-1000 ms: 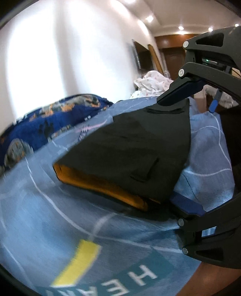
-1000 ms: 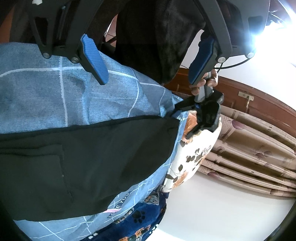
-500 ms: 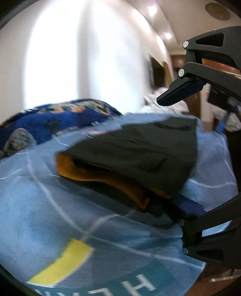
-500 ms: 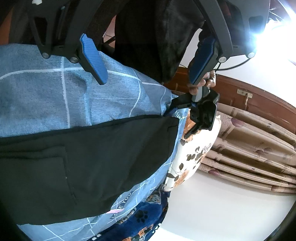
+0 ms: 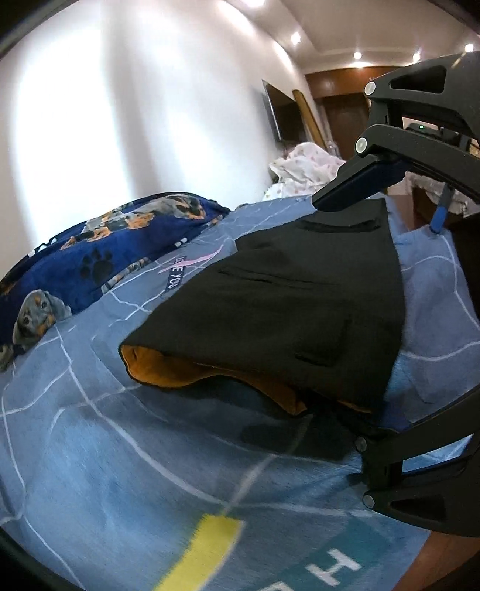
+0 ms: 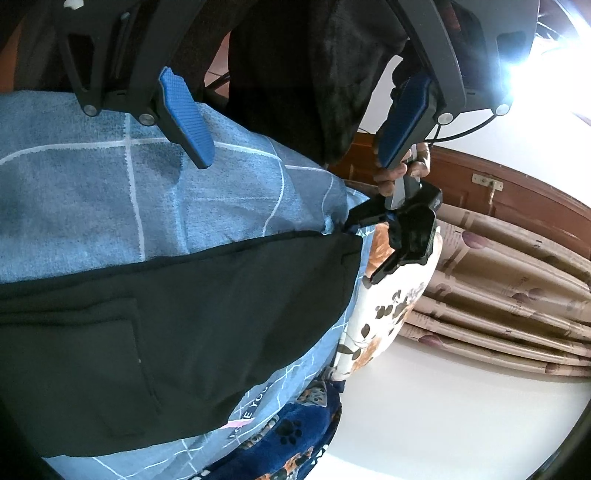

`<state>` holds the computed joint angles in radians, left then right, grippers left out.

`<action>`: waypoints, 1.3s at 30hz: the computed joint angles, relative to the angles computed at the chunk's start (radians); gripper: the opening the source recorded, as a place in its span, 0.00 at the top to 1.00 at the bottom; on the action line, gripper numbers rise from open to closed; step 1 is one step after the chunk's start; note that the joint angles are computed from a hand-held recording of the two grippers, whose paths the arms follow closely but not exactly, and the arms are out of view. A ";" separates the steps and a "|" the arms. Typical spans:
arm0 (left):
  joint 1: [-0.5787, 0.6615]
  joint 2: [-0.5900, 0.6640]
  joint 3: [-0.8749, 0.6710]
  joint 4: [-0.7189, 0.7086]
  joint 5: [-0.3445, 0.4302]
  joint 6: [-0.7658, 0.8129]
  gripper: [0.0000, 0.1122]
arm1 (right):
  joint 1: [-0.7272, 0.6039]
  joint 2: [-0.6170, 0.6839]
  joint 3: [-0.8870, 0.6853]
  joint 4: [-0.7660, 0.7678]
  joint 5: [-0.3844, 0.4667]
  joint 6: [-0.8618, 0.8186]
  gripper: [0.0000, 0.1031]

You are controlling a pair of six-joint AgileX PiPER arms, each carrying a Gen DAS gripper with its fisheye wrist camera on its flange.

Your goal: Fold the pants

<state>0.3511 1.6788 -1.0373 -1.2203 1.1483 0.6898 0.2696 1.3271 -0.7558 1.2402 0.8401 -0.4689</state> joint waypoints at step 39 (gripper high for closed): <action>-0.695 -0.346 -0.100 1.213 -0.546 -0.927 0.73 | -0.173 0.036 -0.170 0.026 0.067 -0.077 0.14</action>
<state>-0.3439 1.3331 -1.1368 -0.0074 0.6019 -0.2369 0.0970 1.3634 -0.9255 1.2666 0.9076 -0.5463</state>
